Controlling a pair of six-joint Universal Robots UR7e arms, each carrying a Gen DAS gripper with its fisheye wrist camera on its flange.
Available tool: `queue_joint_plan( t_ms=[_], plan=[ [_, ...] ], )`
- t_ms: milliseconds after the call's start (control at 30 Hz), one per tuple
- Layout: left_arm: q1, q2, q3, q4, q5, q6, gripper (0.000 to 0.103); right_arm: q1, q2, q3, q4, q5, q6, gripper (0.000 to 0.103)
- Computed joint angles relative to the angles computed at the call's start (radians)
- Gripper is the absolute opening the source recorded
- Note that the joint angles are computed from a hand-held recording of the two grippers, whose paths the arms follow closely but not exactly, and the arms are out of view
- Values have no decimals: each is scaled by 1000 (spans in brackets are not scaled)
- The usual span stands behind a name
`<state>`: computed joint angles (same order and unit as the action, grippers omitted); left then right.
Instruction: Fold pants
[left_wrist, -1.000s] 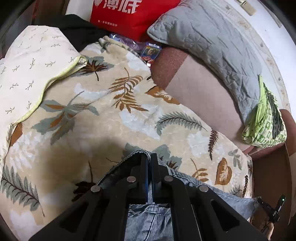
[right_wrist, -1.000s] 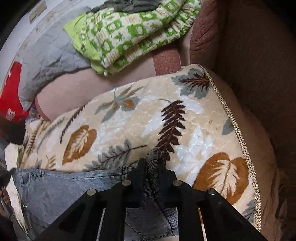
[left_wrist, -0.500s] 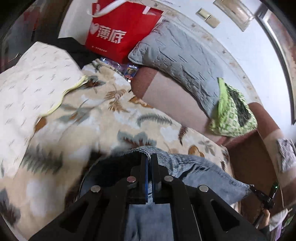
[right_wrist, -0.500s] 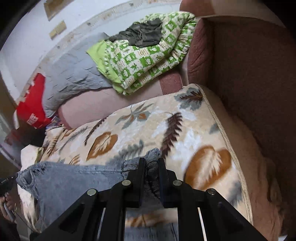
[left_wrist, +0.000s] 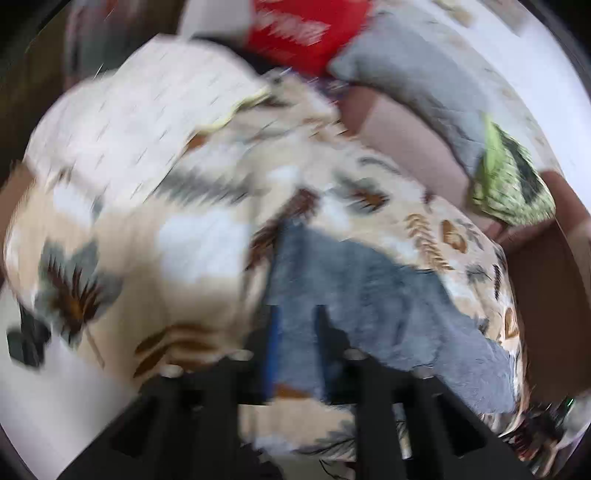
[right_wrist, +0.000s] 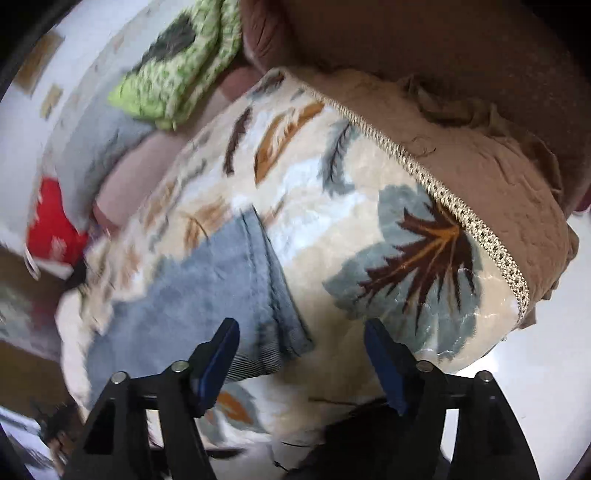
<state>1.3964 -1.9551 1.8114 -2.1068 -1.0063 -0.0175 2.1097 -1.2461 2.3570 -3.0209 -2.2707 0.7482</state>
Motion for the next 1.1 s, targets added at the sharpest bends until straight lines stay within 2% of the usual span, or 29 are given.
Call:
queue_joint_plan(
  t_ms=[33,67,167,267,333,367,467,533,567,633,700,767,833,867,933,967,1000,1067,1100],
  plan=[
    [-58,-11,34,-30,23,19,53,1,0,-13,0,6,-10,75],
    [-81,-18,54,-44,28,32,56,-3,5,-34,17,22,-16,75],
    [-162,-7,136,-91,56,78,56,-21,38,-79,48,75,3,75],
    [-157,46,174,-110,80,89,56,-28,98,-163,79,16,-73,75],
    [-142,89,206,-153,142,108,56,-52,140,-229,104,-18,-132,75],
    [-126,109,217,-174,172,115,56,-72,166,-272,128,-15,-163,75],
    [-70,126,232,-219,164,149,57,-114,243,-382,259,-3,-226,69],
    [-79,118,252,-260,177,198,57,-128,291,-435,323,6,-265,31],
    [-83,120,252,-259,184,203,58,-119,303,-448,352,-37,-261,19],
    [-78,121,245,-253,174,202,58,-100,320,-464,340,-87,-292,13],
    [-77,118,256,-271,172,216,59,-62,336,-482,291,-175,-338,13],
    [-83,119,268,-295,188,237,60,-53,350,-496,260,-199,-375,13],
    [-90,121,270,-290,199,230,63,-76,378,-518,318,-198,-374,15],
    [-92,125,267,-285,203,224,63,-108,388,-511,344,-166,-351,18],
    [-99,119,259,-262,202,209,64,-102,368,-469,273,-169,-310,32],
    [-101,116,257,-261,199,210,64,-85,346,-446,257,-191,-255,48],
    [-106,112,257,-260,204,210,64,-64,325,-425,239,-206,-223,56],
    [-114,103,257,-267,208,204,64,-9,294,-388,182,-228,-205,56],
    [-120,97,257,-272,201,198,64,20,270,-365,155,-191,-200,56]
  ],
)
